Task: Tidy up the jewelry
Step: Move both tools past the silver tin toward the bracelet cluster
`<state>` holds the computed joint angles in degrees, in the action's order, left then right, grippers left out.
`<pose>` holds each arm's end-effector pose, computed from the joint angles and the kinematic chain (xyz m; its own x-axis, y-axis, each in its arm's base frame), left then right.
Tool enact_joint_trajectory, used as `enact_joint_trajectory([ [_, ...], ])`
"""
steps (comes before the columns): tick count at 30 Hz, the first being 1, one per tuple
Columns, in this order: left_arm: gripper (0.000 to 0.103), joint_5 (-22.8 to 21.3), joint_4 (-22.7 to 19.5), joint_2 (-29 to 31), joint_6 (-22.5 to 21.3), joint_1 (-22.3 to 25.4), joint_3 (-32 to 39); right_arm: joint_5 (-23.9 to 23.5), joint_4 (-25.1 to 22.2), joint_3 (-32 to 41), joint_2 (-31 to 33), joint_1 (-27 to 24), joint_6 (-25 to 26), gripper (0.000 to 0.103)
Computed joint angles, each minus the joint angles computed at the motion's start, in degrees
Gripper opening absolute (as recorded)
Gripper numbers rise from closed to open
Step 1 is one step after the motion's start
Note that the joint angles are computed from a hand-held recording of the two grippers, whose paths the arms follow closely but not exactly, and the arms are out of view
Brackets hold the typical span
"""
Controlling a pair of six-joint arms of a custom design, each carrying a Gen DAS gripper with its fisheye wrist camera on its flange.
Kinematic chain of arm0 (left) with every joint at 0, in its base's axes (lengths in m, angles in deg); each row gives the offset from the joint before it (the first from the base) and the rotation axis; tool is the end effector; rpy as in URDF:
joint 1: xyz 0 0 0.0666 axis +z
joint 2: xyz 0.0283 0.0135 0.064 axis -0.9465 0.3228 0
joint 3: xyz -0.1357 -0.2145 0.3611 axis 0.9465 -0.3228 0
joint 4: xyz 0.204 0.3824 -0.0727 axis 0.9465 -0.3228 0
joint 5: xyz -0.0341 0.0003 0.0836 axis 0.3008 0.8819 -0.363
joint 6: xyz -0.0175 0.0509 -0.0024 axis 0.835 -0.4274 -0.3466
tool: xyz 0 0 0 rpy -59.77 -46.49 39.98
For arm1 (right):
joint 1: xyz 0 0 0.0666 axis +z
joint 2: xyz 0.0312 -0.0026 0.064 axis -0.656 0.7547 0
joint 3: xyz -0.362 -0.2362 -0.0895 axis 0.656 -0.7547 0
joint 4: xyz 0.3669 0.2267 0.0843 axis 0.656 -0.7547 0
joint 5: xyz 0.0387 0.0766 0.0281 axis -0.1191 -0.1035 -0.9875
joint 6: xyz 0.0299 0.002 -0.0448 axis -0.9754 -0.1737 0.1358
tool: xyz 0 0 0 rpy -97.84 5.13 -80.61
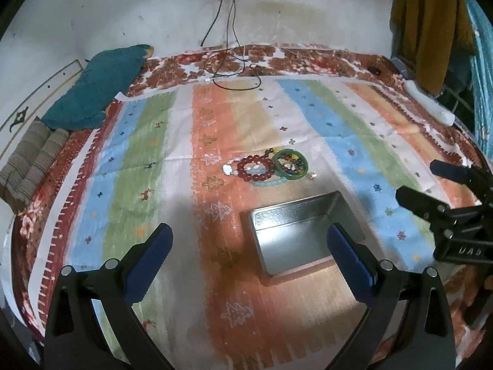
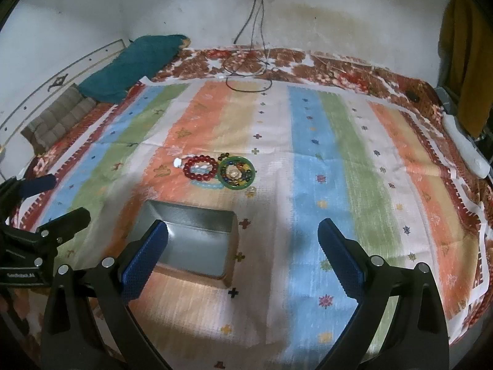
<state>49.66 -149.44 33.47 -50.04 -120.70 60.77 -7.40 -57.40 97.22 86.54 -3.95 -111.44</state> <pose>0.3280 -0.3678 0.6130 -0.7160 0.2596 -0.6481 0.3428 0.9394 -0.0024 0.3033 0.2109 0.6259 -0.7600 0.0241 -0.6495 0.0201 0.9997 0.0135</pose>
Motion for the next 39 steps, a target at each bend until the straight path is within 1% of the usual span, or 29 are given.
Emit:
enact_joint_trajectory([
  [7, 0.097, 0.5, -2.1, 3.2, -0.5, 1.9, 3.3, -3.4, -0.4, 1.9, 2.6, -3.2, 2.2, 0.099],
  [12, 0.097, 1.4, -2.9, 4.8, -0.1, 3.4, 4.8, -6.0, -0.1, 2.5, 3.7, -5.3, 2.4, 0.099],
  [17, 0.097, 1.9, -3.8, 6.5, -0.1, 4.2, 6.6, -7.6, -0.2, 3.3, 5.2, -6.9, 2.9, 0.099],
  [21, 0.097, 2.3, -4.0, 7.7, 0.7, 5.1, 7.7, -9.9, 0.1, 3.8, 6.0, -8.1, 2.7, 0.099],
  [29, 0.097, 2.7, -4.9, 10.1, 0.4, 6.1, 10.0, -11.4, -0.9, 5.1, 8.6, -9.4, 3.5, 0.099],
  [34, 0.097, 3.1, -6.1, 12.3, 0.7, 7.1, 11.9, -13.0, -1.0, 5.6, 10.0, -10.0, 4.1, 0.099],
  [39, 0.097, 3.8, -7.0, 14.4, 0.9, 8.1, 13.9, -13.6, -1.7, 6.2, 11.7, -10.3, 4.9, 0.099],
])
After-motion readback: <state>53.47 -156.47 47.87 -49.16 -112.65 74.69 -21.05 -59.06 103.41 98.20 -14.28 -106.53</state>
